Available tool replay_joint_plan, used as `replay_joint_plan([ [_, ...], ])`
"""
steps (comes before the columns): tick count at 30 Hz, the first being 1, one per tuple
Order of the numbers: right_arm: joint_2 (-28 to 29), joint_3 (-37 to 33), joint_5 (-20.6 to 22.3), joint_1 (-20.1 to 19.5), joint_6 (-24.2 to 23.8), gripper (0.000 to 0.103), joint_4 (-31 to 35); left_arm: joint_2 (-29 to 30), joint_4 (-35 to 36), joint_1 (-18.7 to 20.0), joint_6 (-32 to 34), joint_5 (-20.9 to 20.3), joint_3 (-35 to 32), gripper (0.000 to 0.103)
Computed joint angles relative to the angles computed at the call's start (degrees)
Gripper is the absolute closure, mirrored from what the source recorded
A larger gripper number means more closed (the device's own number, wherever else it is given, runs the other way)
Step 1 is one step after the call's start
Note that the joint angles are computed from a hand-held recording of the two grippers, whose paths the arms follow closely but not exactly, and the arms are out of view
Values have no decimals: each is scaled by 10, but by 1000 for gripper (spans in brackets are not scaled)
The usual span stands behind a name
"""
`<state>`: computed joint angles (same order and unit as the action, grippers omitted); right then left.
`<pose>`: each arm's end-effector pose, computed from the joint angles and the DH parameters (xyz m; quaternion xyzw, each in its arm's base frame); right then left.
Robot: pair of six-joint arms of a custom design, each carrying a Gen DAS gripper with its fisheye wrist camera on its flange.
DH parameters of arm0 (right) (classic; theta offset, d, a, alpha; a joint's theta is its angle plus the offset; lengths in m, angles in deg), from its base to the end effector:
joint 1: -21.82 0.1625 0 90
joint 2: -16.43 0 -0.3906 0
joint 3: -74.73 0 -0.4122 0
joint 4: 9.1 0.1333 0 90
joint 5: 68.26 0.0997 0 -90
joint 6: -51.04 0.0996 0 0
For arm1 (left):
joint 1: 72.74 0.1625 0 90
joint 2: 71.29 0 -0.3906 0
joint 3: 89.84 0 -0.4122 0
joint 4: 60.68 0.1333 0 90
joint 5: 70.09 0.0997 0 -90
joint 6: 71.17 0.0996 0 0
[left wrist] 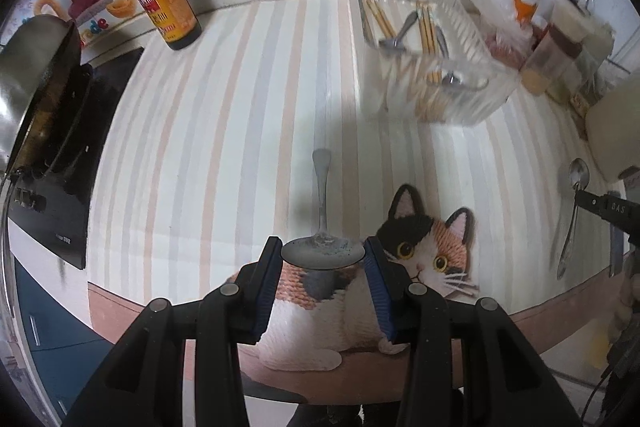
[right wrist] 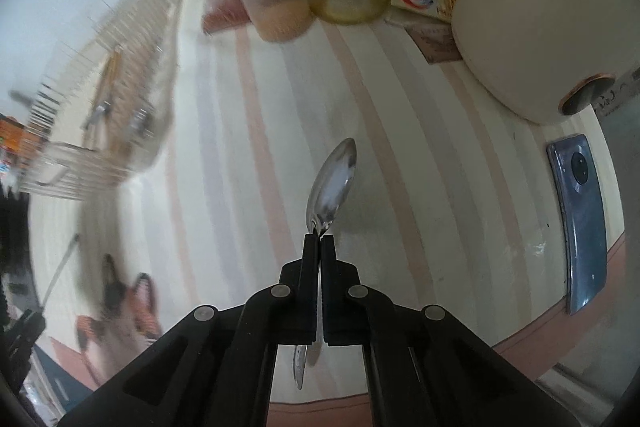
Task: Organize utensils
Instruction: 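Carry both spoons into the clear basket and open both tools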
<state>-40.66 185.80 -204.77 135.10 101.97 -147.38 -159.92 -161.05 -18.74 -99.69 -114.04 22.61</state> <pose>0.2723 -0.4784 0.0789 -0.2002 -0.8957 0.2015 0.3421 -0.1088 -0.4986 0.2961 0.1053 0.9091 -0.1162 0.3860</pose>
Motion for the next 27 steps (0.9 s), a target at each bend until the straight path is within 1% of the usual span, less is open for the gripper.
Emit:
replay_joint_plan([
  [2,-10,-2,6,7,-7,102,-7,-5,-6,-5,5,2,-3,65],
  [7,-7,-24,8,33,-21,102,-20,-13,-23,-19,15,11,-15,65],
  [9,15,-55,8,39,-38,102,-28,-15,-29,-25,18,15,-22,65],
  [15,43,-116,9,61,-82,102,-41,-9,-63,-37,40,28,-51,65],
  [21,77,-192,10,74,-134,102,-44,22,-112,-46,78,32,-93,65],
  [27,118,-270,24,65,-178,102,-43,77,-158,-41,114,13,-149,65],
])
